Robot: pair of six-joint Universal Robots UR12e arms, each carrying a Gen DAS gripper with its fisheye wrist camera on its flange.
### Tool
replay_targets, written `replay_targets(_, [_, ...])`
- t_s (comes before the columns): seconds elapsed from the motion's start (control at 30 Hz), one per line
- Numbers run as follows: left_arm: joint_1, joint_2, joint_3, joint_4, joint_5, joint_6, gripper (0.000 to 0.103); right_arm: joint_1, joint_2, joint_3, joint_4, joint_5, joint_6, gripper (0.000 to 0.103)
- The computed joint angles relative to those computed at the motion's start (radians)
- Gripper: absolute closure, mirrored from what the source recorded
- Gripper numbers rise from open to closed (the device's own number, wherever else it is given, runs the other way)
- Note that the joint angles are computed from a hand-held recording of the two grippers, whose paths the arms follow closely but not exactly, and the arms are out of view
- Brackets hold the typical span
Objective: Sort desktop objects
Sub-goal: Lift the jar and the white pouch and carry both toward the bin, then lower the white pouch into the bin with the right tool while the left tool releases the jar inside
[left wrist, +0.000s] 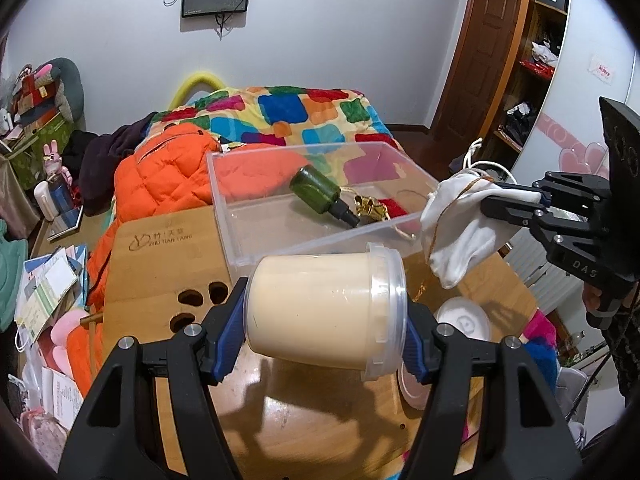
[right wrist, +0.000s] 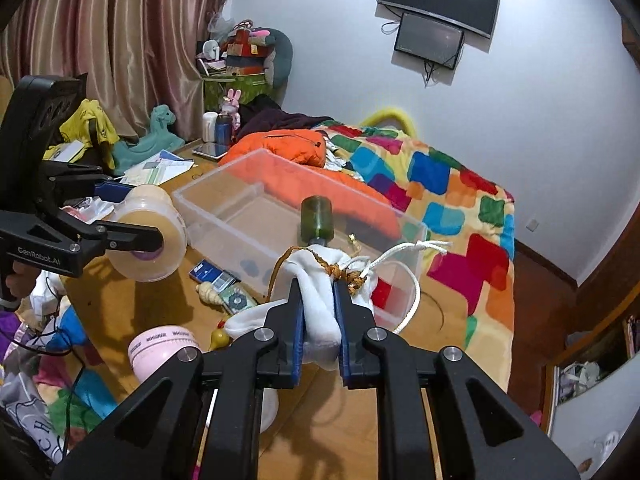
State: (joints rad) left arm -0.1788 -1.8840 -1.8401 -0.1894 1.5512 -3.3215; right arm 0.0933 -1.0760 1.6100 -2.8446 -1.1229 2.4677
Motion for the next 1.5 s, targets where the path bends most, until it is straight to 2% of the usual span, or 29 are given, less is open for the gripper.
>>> replay_targets(0.47, [0.010, -0.020, 0.059, -0.032, 0.017, 0.025, 0.038, 0.009, 0.025, -0.061, 0.008, -0.004, 0.024, 0.093])
replay_targets(0.83, [0.021, -0.058, 0.122, -0.061, 0.015, 0.045, 0.038, 0.018, 0.070, -0.138, 0.021, -0.005, 0.038, 0.093])
replay_targets(1.5, [0.039, -0.141, 0.212, -0.154, -0.020, 0.066, 0.038, 0.030, 0.176, -0.286, 0.148, -0.020, 0.060, 0.093])
